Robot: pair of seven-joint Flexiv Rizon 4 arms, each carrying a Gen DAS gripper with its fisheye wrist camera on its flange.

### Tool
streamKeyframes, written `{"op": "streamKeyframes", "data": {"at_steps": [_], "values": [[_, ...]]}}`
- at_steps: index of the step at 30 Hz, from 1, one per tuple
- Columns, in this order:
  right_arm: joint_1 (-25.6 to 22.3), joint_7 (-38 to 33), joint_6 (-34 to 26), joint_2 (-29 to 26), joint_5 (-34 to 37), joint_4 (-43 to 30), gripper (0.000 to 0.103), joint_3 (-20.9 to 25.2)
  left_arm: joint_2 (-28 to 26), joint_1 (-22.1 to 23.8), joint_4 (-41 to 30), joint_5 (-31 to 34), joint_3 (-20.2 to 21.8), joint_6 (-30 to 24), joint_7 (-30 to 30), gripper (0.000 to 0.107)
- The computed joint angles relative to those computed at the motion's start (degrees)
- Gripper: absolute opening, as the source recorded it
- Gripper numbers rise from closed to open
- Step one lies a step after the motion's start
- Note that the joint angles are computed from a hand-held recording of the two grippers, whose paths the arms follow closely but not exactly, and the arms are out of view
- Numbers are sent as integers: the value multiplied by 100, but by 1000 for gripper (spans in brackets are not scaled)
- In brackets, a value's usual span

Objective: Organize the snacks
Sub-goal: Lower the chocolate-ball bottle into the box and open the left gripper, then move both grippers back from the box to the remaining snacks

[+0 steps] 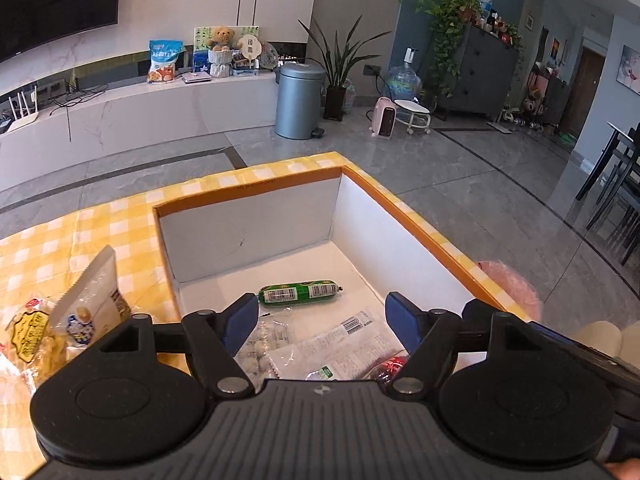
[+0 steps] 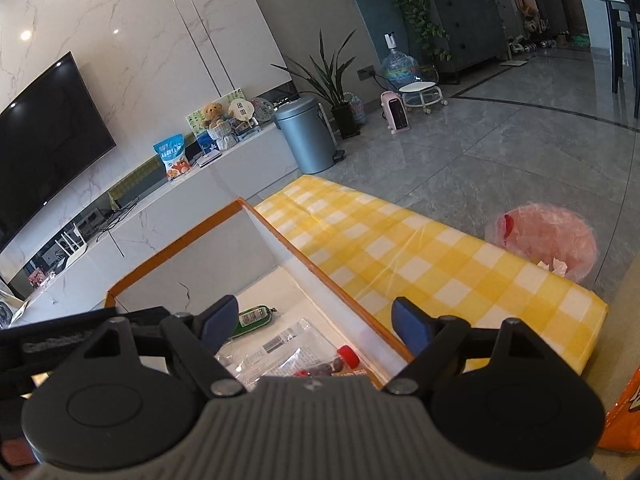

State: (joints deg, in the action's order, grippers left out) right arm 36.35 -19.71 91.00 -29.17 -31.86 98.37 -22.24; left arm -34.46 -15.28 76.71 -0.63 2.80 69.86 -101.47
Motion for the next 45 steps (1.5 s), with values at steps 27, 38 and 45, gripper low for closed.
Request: {"op": "streamKeyframes", "data": {"at_steps": [27,38,45], "values": [[-643,-383,-283,423,224,-200,82,1481,1701,-223,1225,2033,749,-103,-2233,85],[-793,-1371,-890,252,646,-797,82,2578,2465,396,2058,2865,666,-233,-3604,85],[-1019,-2517,-842,-240,1047,-1238,82,3565,2761,1024,2730,2777,605,50,-4023,85]]}}
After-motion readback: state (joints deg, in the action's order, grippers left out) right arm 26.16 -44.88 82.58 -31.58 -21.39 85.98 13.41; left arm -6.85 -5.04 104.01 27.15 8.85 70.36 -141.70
